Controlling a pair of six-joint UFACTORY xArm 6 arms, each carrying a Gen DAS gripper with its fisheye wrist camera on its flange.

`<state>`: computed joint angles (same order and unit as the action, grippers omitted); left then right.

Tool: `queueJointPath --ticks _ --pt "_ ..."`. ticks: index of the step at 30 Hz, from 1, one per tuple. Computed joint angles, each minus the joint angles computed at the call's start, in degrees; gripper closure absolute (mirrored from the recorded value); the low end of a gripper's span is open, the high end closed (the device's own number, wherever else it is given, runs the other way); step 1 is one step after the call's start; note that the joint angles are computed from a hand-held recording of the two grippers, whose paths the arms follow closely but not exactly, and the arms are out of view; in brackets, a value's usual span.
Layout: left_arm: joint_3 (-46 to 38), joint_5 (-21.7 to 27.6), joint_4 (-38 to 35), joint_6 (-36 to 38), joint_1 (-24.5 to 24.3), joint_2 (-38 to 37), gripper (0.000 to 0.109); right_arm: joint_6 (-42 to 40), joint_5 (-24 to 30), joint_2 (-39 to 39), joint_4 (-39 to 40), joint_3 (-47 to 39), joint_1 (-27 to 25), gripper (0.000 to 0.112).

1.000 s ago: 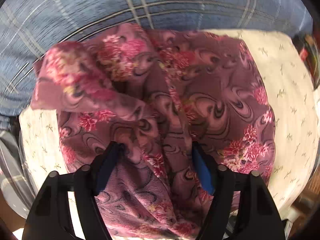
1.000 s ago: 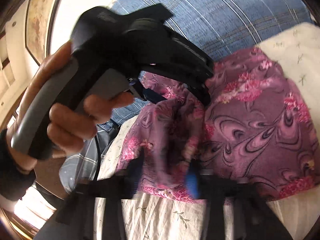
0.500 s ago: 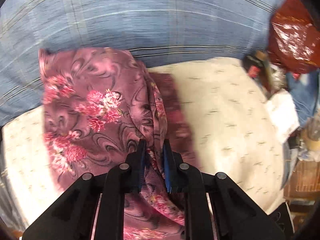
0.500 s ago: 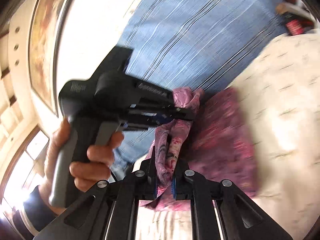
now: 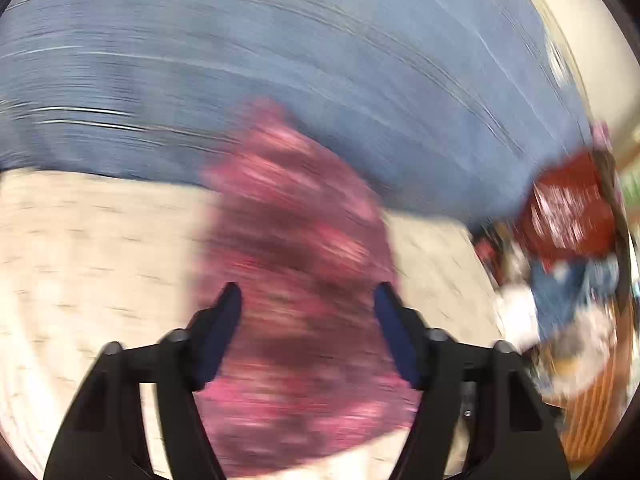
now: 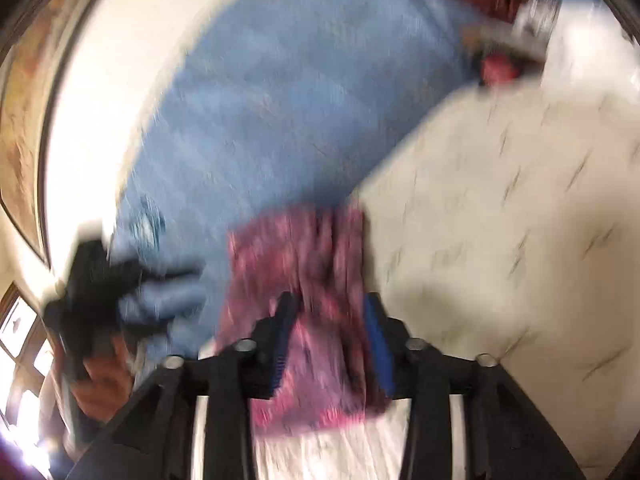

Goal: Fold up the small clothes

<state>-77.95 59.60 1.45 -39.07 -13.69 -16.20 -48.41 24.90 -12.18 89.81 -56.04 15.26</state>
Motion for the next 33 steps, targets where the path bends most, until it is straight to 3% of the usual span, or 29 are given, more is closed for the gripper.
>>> queueJointPath --ticks 2,5,8,11,12,13,14,16,17,19,22,24,26,28,29,31,33 --pt "4.1 1.5 -1.0 2.0 3.3 -3.0 0.039 -1.6 2.3 1.9 1.0 -3.8 -0.6 0.048" --pt "10.8 0.5 -7.1 4.8 8.0 -6.7 0.039 4.3 10.5 11.9 -11.8 -16.9 -0.4 0.047" --pt "12.6 -2.3 -16.5 9.4 11.5 -5.2 0.039 18.0 16.3 23.9 -27.9 -32.1 0.4 0.045" --pt "12.0 -4.1 -20.6 11.6 11.9 -2.8 0.039 32.0 20.9 34.6 -42.8 -45.0 1.3 0.045" --pt "11.3 -4.6 -21.7 12.1 11.6 -1.5 0.039 34.9 23.3 38.2 -45.7 -49.6 1.5 0.049" --pt "11.1 -5.0 -22.7 13.0 11.6 -0.8 0.039 37.1 27.5 42.2 -47.7 -55.2 1.5 0.063" --pt "11.1 -5.8 -23.8 14.2 11.4 -0.2 0.039 37.0 29.3 44.6 -47.6 -58.4 1.7 0.104" --pt "11.2 -7.0 -23.0 15.1 10.8 0.0 0.039 30.7 26.9 43.0 -44.1 -57.6 1.9 0.103" --pt "11.4 -8.1 -20.3 14.2 9.8 0.4 0.039 28.0 22.3 40.3 -42.1 -53.7 2.3 0.103" --pt "11.0 -7.8 -16.7 12.7 8.7 1.9 0.037 29.8 18.5 39.7 -43.4 -52.4 2.2 0.103" --pt "10.5 -6.8 -13.1 9.8 6.9 3.4 0.037 42.1 25.8 48.0 -57.6 -62.0 2.2 0.1" --pt "10.1 -5.5 -10.0 8.0 5.5 2.2 0.038 41.8 26.2 46.0 -58.1 -59.8 2.0 0.092" --pt "11.8 -5.2 -7.5 6.8 4.1 -1.5 0.038 35.8 21.3 38.6 -51.5 -50.4 1.5 0.092" --pt "14.0 -6.5 -7.1 6.7 3.1 -4.5 0.038 24.9 22.8 32.6 -40.4 -43.8 0.1 0.089" --pt "15.9 -7.3 -6.4 6.1 1.5 -7.0 0.038 20.9 24.0 29.7 -37.2 -40.5 -0.3 0.082" --pt "17.4 -6.5 -1.7 3.2 -1.4 -9.3 0.038 13.8 24.9 24.2 -33.5 -33.7 -0.5 0.078" --pt "19.5 -5.0 3.8 -0.5 -5.1 -9.8 0.038 11.2 23.1 21.2 -37.8 -28.5 0.6 0.081"
